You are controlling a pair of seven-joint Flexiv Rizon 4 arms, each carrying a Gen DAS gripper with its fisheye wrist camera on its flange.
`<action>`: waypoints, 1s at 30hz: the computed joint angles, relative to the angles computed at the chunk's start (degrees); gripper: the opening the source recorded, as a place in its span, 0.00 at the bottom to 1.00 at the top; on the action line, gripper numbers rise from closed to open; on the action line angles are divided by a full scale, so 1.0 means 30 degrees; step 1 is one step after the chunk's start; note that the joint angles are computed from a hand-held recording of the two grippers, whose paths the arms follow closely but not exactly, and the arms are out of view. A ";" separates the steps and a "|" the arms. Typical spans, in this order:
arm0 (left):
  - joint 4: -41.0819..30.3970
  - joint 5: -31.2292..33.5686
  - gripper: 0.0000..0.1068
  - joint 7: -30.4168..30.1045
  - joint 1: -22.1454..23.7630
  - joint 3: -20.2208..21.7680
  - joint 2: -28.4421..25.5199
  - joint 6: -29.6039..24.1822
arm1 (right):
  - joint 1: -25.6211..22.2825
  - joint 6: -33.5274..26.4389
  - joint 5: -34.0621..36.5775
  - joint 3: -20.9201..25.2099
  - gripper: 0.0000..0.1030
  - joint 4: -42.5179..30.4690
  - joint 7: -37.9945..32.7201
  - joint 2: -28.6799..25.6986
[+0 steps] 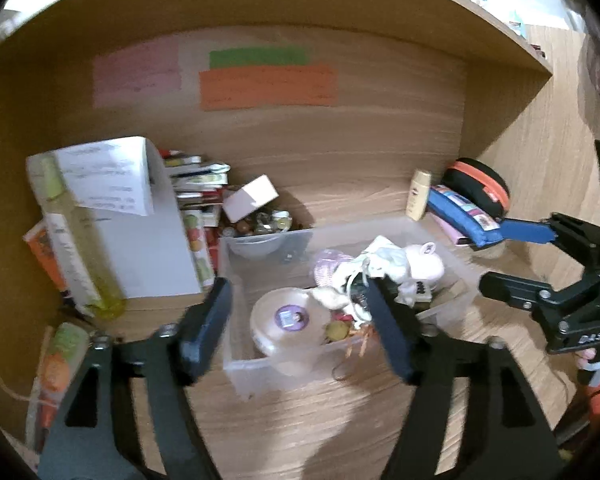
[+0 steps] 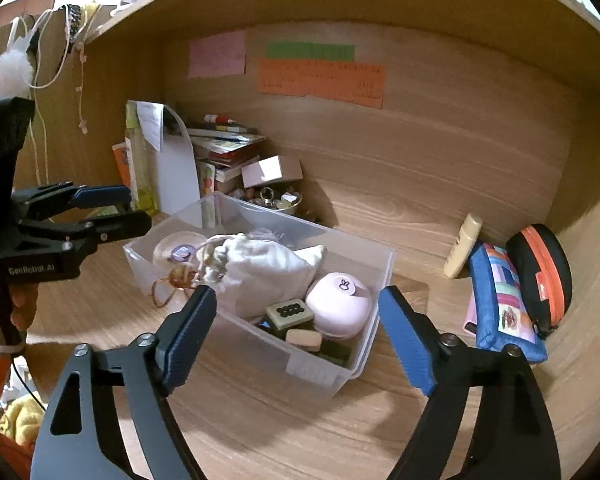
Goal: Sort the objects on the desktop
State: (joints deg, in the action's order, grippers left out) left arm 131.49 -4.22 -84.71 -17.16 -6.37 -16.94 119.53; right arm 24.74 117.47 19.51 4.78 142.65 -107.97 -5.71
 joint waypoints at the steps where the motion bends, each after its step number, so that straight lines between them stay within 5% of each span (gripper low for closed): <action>1: 0.0319 -0.1191 0.77 0.0642 -0.1092 0.0668 -0.0005 0.0640 | 0.0916 -0.0147 0.1480 -0.0398 0.82 -0.0147 -0.0974 0.0239; 4: 0.0986 -0.3429 0.84 0.1587 -0.2941 0.1523 0.0111 0.1755 | 0.1523 -0.0211 0.2886 -0.0360 0.85 -0.0136 -0.1759 0.0572; 6: 0.1378 -0.5397 0.89 0.2563 -0.4120 0.1757 -0.0003 0.3032 | 0.0345 0.0399 0.1217 0.0673 0.86 0.0510 0.0001 0.0465; 8: 0.1744 -0.7644 0.90 0.3722 -0.5307 0.1801 -0.0206 0.4562 | 0.0690 0.0663 0.1947 0.0911 0.86 0.0650 -0.0298 0.0567; 13: 0.2277 -1.0255 0.91 0.5036 -0.6014 0.0803 -0.0396 0.6068 | 0.0633 0.1633 0.2460 0.1852 0.86 0.1324 -0.0137 0.0797; 22: 0.2751 -1.0518 0.91 0.4322 -0.5821 -0.0087 -0.0469 0.6322 | 0.1182 0.2491 0.5498 0.2704 0.94 0.1245 -0.1666 0.1033; 30: 0.2478 -1.0164 0.91 0.4347 -0.5741 -0.0088 -0.0667 0.6491 | 0.0602 0.2987 0.5266 0.2994 0.99 0.1502 -0.1070 0.0970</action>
